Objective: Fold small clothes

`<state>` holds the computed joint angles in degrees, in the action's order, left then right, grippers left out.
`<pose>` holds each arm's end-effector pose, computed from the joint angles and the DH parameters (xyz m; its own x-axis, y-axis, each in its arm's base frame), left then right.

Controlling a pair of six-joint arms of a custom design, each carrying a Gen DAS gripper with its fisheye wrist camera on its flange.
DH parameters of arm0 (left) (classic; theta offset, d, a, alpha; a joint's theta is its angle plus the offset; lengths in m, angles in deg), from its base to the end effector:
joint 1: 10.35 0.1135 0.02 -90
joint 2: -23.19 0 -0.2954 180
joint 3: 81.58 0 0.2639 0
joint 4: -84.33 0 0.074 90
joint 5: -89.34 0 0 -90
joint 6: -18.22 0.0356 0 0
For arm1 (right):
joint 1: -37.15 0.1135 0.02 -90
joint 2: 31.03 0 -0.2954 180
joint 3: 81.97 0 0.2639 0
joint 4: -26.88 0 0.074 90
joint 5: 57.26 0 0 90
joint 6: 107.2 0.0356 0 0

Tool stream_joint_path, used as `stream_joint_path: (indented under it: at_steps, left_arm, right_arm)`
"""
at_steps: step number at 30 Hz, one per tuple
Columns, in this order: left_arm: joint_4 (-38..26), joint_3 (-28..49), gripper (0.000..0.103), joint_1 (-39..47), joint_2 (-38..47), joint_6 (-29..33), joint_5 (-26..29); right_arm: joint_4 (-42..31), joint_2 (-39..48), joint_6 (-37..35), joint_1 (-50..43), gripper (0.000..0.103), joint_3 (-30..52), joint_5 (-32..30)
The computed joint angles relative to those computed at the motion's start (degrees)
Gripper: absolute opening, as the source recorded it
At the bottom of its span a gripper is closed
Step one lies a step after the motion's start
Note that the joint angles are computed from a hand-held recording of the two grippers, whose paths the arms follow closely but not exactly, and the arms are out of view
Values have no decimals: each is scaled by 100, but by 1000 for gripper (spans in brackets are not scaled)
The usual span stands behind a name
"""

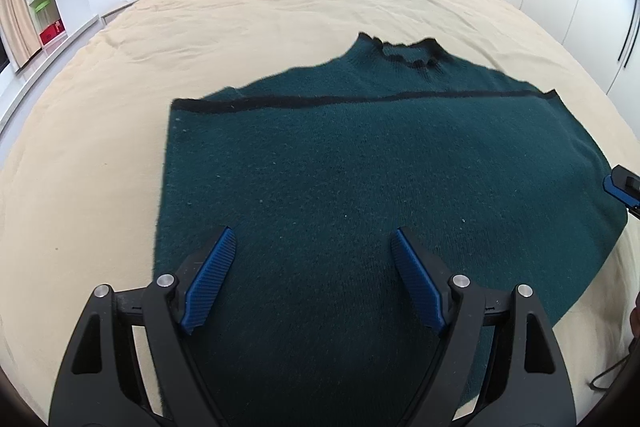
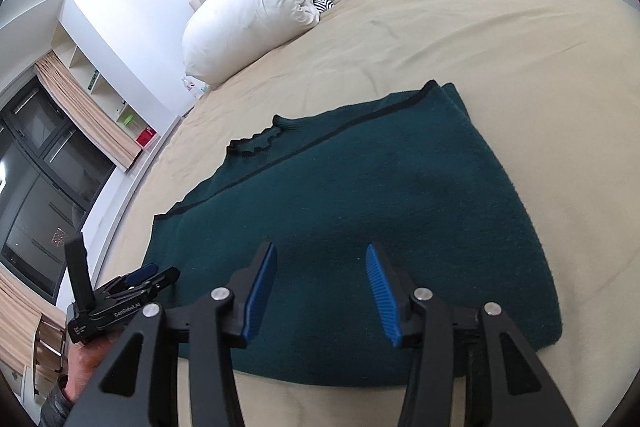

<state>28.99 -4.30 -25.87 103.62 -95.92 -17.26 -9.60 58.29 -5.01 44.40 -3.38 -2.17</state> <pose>0.2830 -0.0680 0.2981 -0.7957 -0.1858 -0.5766 -0.2332 0.9724 0.0085 0.3405 0.0639 0.2840 -0.8149 0.0709 -0.5753 -0.3244 0.7668 0.5539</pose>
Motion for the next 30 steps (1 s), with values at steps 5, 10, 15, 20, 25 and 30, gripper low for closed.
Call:
stream_joint_path:
  at_steps: [5, 10, 15, 20, 25, 30]
  left_arm:
    - [-113, -73, 80, -7, -376, -193, -98]
    - [-351, -173, 80, 32, -774, -345, -215]
    - [-515, -443, 80, 223, -1290, -513, -165]
    - [-522, -991, 81, 900, -2206, -818, 511]
    - [-601, -1413, 81, 1742, -2978, -1075, 1599]
    - [-490, -1782, 81, 2118, -3566, -1346, 2419]
  right_arm:
    - [9, -41, -44, 26, 50, -27, -41]
    - [38, -74, -33, 185, 50, -72, -74]
    - [-19, -143, -102, 380, 51, -78, -105]
    - [-40, -222, -175, 545, 60, -69, -158]
    - [-60, -197, -141, 789, 60, -14, -241]
    - [30, -146, -8, 1029, 60, -29, -540]
